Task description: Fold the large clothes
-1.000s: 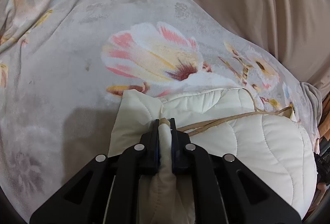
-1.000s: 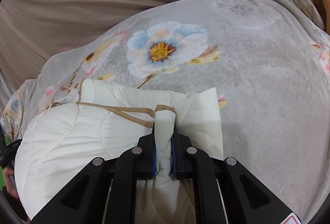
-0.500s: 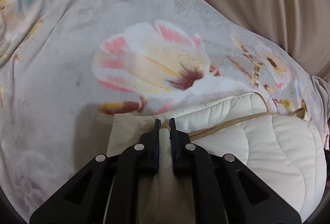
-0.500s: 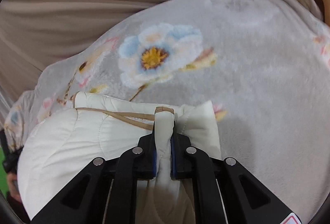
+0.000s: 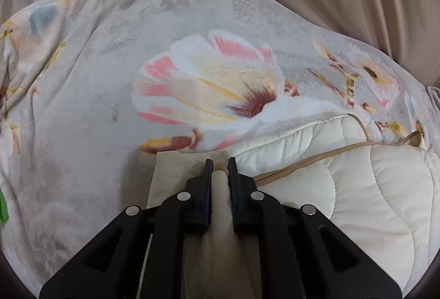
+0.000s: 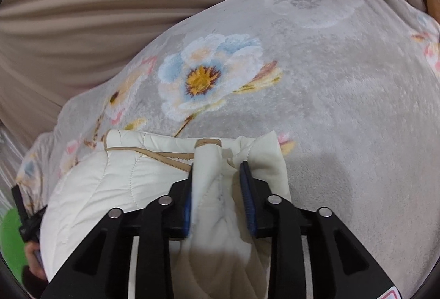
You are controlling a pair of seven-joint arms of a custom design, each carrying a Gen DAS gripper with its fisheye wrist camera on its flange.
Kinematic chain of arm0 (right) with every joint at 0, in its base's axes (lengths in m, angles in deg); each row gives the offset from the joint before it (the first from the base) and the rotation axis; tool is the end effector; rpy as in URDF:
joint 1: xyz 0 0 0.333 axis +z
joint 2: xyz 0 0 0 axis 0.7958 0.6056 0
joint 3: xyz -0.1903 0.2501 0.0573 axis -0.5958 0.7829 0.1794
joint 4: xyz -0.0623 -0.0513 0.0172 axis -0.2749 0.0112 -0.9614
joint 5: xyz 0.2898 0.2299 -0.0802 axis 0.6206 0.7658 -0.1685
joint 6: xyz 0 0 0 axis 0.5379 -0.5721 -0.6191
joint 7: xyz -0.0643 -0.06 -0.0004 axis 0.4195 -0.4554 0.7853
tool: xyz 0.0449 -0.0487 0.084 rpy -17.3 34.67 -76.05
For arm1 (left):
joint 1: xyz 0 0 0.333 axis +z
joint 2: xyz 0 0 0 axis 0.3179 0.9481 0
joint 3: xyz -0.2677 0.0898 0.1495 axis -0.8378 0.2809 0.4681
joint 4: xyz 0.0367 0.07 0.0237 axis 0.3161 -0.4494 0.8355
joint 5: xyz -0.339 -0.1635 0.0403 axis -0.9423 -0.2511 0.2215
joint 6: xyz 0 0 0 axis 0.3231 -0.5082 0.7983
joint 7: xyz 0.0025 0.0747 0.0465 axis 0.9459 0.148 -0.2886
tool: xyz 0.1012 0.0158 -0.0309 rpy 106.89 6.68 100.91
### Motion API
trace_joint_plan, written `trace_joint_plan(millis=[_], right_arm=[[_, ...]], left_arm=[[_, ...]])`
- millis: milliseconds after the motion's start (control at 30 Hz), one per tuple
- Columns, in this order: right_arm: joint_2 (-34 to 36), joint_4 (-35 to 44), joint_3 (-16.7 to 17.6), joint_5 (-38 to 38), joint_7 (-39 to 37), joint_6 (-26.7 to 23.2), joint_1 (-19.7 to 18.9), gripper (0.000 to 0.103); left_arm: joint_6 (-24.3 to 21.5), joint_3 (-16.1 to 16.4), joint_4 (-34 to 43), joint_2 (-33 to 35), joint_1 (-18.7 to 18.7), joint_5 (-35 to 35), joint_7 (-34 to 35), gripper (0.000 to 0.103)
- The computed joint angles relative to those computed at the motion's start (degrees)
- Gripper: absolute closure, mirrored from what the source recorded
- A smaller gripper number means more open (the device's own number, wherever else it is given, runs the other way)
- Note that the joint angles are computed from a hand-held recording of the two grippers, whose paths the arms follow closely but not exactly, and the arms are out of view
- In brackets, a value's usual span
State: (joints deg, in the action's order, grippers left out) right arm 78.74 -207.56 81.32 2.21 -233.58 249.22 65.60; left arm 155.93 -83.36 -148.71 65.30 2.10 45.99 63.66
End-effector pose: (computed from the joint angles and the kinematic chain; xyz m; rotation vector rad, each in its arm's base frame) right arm 0.4932 0.2117 0.4443 -1.2028 2.0017 -0.4284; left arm 0.5160 -0.2962 0.5029 -1.9189 1.6732 -0.7334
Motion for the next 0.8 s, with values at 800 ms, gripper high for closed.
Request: trace_joint_plan(millis=[800], right_arm=[[6.69,14.58,4.11,2.82,-24.10,-16.72,12.43,0.082]], left_arm=[[8.18,-3.42,0.85,0.21,-5.35,4.58,-1.42,0.052]])
